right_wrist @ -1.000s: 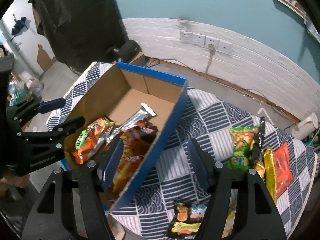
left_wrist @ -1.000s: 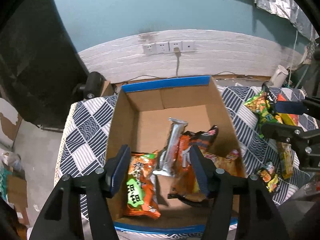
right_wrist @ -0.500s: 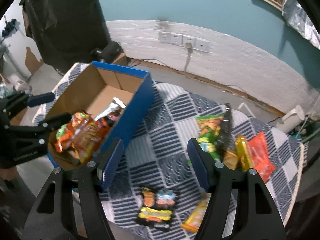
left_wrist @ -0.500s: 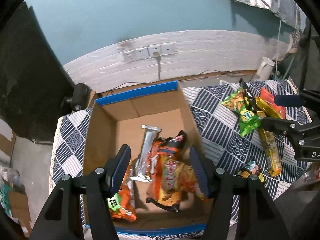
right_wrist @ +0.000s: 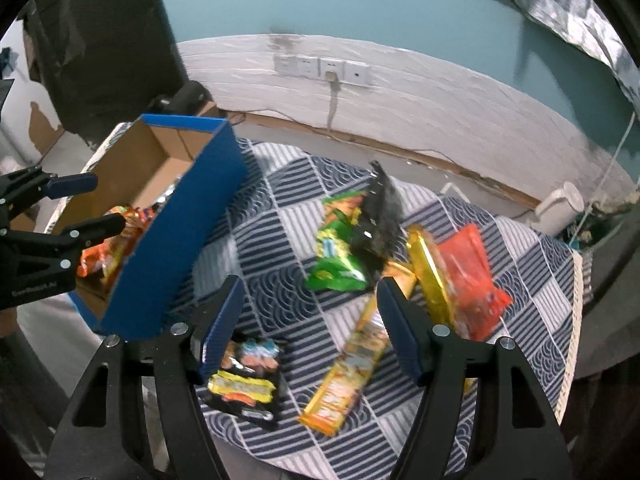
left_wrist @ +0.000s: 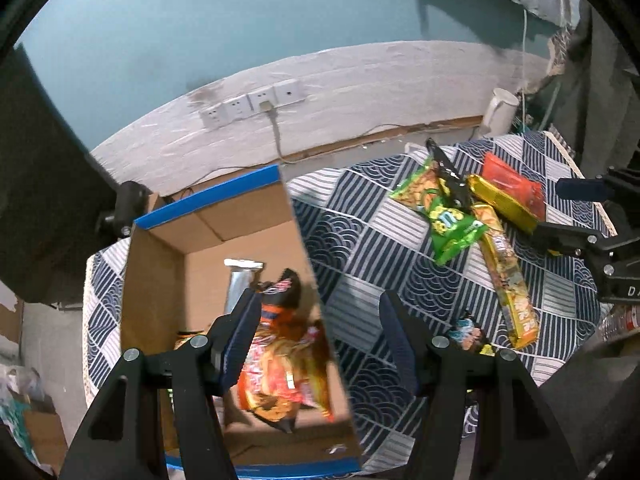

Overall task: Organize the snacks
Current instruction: 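Move both tools back toward the remaining snacks on the table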

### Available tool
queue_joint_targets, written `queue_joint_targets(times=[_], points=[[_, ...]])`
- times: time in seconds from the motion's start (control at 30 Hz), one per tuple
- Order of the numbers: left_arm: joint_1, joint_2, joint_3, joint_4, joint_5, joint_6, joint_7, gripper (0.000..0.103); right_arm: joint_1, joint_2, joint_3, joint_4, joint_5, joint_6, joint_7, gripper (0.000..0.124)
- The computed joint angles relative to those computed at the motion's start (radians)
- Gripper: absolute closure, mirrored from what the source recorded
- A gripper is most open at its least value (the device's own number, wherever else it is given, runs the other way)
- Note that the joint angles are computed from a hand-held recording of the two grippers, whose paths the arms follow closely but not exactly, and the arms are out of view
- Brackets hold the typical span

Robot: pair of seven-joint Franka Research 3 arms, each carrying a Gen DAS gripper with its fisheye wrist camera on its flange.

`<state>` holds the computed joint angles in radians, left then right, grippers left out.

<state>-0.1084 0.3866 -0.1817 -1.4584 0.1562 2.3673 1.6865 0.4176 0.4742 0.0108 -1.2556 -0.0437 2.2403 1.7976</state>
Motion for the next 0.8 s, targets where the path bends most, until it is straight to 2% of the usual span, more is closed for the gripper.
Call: queue_joint_targets(times=[0.4,0.8], points=[[-0.059,0.066,-0.017,0.07,0.013,-0.099,0.002,0.04,-0.067,-0.106,-0.023,-0.198,-0.005,0.079,0.039,0.054],[-0.102,0.21,-0.008,0.245,0.021,-0.21,-0.056,0.04,-0.138,-0.062,-0.033,-0.239,0.03,0.086,-0.007,0.054]])
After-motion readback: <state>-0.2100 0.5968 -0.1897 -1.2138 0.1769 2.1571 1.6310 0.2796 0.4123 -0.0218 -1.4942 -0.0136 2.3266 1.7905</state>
